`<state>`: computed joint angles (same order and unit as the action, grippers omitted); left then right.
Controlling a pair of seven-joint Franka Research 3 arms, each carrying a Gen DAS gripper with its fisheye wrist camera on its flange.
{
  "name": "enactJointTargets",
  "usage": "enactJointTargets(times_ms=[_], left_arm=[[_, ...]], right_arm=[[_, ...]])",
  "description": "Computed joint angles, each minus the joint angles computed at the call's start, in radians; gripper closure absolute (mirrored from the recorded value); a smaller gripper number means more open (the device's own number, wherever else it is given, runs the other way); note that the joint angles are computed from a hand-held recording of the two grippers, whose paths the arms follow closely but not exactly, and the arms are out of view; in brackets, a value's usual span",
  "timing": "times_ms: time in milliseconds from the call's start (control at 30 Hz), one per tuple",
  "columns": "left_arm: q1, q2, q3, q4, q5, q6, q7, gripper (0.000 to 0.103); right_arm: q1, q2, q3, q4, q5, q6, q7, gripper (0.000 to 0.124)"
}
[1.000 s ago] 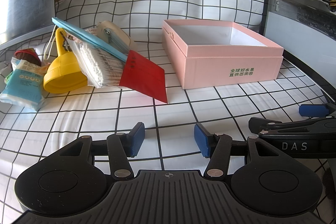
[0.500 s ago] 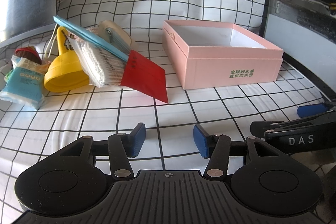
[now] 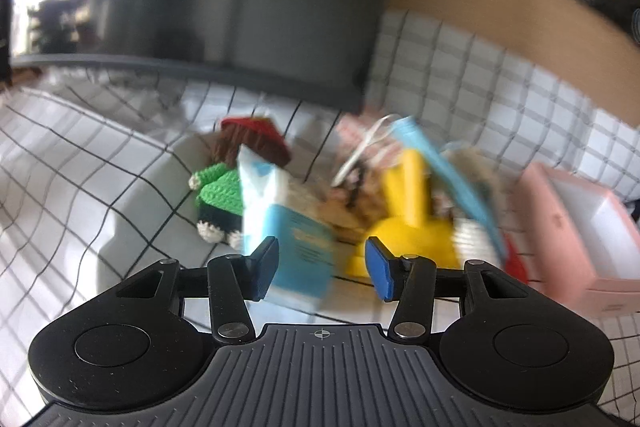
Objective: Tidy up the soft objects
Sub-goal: 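Grasp the blue wipes packet with the left gripper while the right grasps the red scraper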
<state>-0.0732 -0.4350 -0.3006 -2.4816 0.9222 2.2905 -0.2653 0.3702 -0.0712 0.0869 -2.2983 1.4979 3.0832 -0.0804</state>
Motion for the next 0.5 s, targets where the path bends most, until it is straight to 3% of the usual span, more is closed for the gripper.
enactJointTargets(times_ms=[33, 100, 133, 233, 367, 500], left_arm=[[0.004, 0.005, 0.026, -0.003, -0.005, 0.023, 0.033, 0.05], [0.021, 0.047, 0.043, 0.021, -0.01, 0.014, 0.096, 0.05], [0.024, 0.068, 0.067, 0.028, -0.035, 0.036, 0.133, 0.042], [0.056, 0.086, 0.088, 0.007, -0.038, 0.129, 0.09, 0.031], [0.078, 0.107, 0.09, 0.012, -0.036, 0.166, 0.11, 0.032], [0.085, 0.107, 0.083, 0.011, -0.026, 0.161, 0.121, 0.043]], right_arm=[[0.009, -0.01, 0.003, 0.004, 0.083, -0.001, -0.105, 0.021], [0.009, -0.03, 0.008, -0.005, 0.137, -0.019, -0.189, 0.021], [0.007, -0.036, 0.009, -0.008, 0.141, -0.029, -0.205, 0.021], [0.004, -0.046, 0.015, -0.012, 0.151, -0.031, -0.229, 0.021], [-0.009, -0.04, 0.013, -0.005, 0.142, -0.033, -0.224, 0.021], [-0.009, -0.033, 0.007, 0.013, 0.127, -0.073, -0.191, 0.022]])
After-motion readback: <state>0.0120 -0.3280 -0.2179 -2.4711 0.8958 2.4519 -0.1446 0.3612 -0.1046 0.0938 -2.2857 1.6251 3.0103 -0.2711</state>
